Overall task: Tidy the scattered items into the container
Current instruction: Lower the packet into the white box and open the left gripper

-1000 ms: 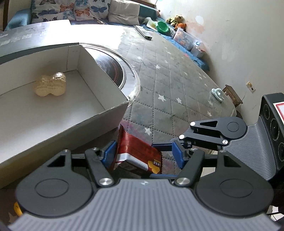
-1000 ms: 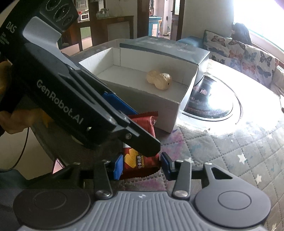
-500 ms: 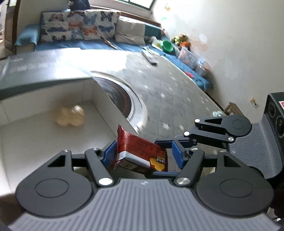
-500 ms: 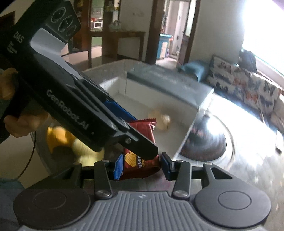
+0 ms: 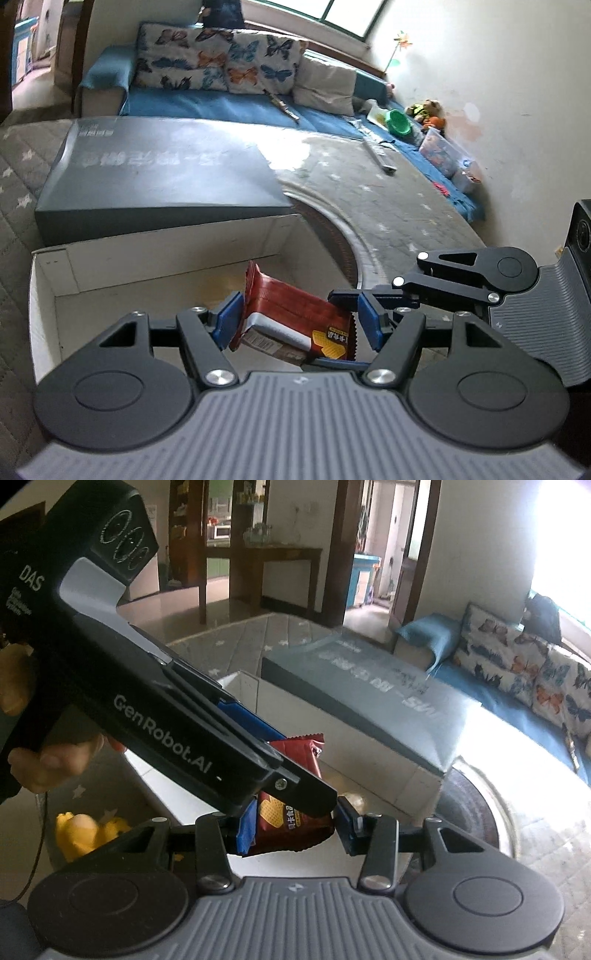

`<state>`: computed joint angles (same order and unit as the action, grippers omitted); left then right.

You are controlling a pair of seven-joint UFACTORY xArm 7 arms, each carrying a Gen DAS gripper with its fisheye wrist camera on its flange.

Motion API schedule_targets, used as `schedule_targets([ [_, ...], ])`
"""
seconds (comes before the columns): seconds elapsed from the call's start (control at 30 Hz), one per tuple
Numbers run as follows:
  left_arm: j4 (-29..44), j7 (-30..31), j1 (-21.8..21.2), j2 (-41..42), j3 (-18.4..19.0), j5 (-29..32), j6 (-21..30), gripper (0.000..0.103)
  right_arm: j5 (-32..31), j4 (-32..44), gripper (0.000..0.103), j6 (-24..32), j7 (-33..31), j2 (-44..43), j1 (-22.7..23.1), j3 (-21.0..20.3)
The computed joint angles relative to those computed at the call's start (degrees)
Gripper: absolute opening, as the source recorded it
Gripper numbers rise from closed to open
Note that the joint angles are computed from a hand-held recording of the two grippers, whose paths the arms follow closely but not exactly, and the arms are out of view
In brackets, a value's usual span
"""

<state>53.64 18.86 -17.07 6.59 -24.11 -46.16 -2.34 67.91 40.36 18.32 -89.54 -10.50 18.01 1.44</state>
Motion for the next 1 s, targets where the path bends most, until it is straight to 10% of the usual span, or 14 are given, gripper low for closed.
schedule_targets([
  [0.33,4.0,9.7,7.5,6.1,-5.2,-10.4,2.1,0.067,-5.6,5.4,0.046,1.6,5.7,9.5,-3.6,2.9],
  [1.0,4.4,0.0,6.7,8.8,-2.3,-0.1,3.5,0.067,-8.5,6.2,0.057,-1.2,8.7,12.8,-7.0,6.6],
])
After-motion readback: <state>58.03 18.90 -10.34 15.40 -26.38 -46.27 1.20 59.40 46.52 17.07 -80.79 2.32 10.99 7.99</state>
